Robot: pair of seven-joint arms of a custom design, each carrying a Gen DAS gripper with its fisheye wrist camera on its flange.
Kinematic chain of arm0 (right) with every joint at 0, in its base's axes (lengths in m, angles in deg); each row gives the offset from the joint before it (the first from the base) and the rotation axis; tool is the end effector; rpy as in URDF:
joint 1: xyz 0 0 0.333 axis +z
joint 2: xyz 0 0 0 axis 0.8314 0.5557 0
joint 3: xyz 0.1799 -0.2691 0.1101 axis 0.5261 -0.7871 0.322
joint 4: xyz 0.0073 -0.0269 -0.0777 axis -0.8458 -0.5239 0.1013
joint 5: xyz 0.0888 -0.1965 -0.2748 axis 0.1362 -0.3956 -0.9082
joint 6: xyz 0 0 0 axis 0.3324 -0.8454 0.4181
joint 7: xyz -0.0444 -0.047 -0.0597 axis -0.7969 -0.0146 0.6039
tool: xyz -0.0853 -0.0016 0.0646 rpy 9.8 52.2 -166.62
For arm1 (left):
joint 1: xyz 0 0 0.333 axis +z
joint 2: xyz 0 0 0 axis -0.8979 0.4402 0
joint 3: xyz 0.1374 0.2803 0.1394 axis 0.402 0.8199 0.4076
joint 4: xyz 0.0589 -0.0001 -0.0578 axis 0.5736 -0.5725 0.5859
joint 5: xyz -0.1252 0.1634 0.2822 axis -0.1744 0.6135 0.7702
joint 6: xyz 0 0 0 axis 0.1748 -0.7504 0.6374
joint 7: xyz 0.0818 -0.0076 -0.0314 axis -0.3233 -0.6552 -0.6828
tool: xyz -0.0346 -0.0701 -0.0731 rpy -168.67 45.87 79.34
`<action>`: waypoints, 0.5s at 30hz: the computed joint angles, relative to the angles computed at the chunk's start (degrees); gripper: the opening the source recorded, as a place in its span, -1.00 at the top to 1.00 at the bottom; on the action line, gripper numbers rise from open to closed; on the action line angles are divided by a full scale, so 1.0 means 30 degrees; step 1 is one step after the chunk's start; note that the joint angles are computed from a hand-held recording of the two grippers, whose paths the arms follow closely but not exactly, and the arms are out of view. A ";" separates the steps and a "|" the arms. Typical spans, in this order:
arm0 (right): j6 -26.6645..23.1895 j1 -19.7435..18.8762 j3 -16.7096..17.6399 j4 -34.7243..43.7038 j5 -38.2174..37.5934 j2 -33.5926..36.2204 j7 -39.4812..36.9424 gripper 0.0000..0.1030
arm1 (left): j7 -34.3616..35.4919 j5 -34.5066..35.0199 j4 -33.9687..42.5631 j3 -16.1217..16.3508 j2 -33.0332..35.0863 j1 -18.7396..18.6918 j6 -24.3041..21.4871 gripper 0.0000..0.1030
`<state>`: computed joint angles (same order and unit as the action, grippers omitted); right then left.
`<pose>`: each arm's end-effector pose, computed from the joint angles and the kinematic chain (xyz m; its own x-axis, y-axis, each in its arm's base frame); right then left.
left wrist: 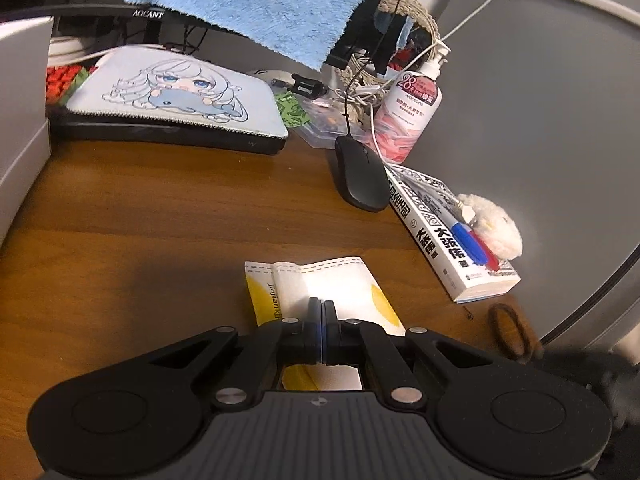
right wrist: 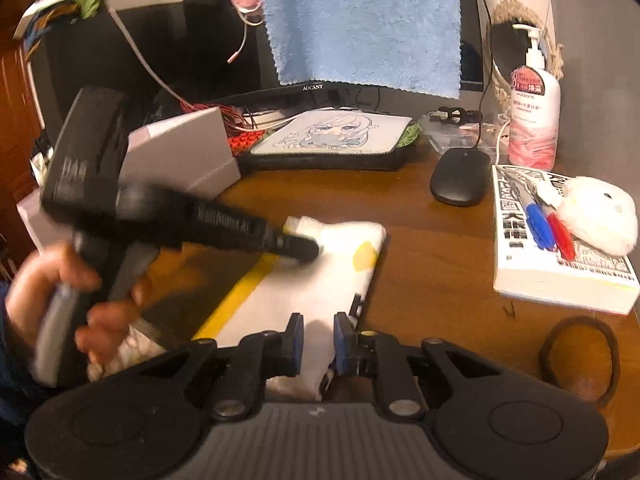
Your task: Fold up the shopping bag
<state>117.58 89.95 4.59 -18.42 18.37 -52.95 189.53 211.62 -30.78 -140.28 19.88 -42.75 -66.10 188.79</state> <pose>0.5123 0.3875 0.4860 0.2321 -0.9680 -0.0958 -0.6077 -0.0674 -0.7913 0.6407 -0.1831 0.4665 -0.4764 -0.7938 0.3781 -0.7031 0.0858 -0.7059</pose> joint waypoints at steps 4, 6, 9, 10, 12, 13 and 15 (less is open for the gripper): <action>-0.2423 -0.0110 0.0353 0.2718 0.1066 0.1434 -0.2964 0.84 | 0.0070 -0.0239 0.0010 -0.0078 0.0023 0.0133 -0.0082 0.94; -0.2189 -0.0880 0.1010 0.3706 0.3351 0.2322 -0.5077 0.86 | 0.0009 -0.0349 0.0163 -0.0069 0.0102 0.0254 -0.0465 0.94; -0.2384 -0.1175 0.1196 0.5112 0.5356 0.3462 -0.7165 0.91 | 0.0147 -0.0459 0.0311 -0.0041 0.0177 0.0332 -0.0808 0.94; -0.2587 -0.0955 0.0841 0.5601 0.5517 0.3784 -0.7276 0.95 | 0.0135 -0.0475 0.0323 -0.0014 0.0179 0.0315 -0.0842 0.94; -0.2558 -0.0752 0.0348 0.6186 0.6107 0.4273 -0.7517 0.95 | -0.0040 -0.0444 0.0394 0.0069 0.0209 0.0268 -0.0940 0.94; -0.2282 -0.0708 0.0158 0.6276 0.6410 0.4428 -0.7548 0.95 | -0.0059 -0.0475 0.0398 0.0074 0.0212 0.0268 -0.0956 0.94; -0.1854 -0.0136 -0.0588 0.5879 0.6169 0.4305 -0.7177 0.95 | 0.0053 -0.0689 0.0346 0.0020 0.0198 0.0305 -0.0895 0.94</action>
